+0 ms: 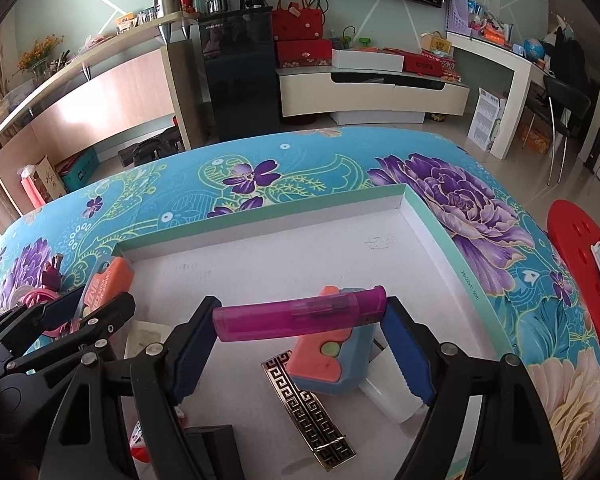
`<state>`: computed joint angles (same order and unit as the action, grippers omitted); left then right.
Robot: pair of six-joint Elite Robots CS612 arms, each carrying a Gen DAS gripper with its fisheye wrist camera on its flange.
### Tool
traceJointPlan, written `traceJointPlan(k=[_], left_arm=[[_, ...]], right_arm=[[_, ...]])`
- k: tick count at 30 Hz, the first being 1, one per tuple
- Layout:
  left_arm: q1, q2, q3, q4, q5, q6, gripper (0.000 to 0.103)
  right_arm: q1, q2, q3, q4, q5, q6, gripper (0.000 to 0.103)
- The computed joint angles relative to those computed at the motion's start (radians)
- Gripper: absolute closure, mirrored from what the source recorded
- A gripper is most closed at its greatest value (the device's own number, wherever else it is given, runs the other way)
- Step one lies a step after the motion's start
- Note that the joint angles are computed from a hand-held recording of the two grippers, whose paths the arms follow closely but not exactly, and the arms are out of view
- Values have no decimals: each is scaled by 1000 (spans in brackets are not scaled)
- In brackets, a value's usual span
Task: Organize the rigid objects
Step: 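Release the purple tube in the tray with the right gripper while the left releases the orange knife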
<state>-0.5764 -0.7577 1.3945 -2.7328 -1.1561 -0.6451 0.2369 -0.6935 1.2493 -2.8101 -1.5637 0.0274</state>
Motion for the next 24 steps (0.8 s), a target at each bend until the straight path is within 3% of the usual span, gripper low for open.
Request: traceJointPlan(k=[10, 12, 16, 24], left_arm=[[-1, -3, 1, 17, -1, -9, 50], [-2, -8, 6, 14, 8, -14, 42], [-2, -21, 19, 10, 15, -27, 39], [1, -46, 46, 42, 58, -101, 17]], right_arm=[[6, -1, -3, 11, -22, -21, 21], [6, -2, 0, 4, -19, -19, 18], [6, -2, 1, -3, -26, -19, 18], [9, 0, -3, 0, -31, -30, 15]])
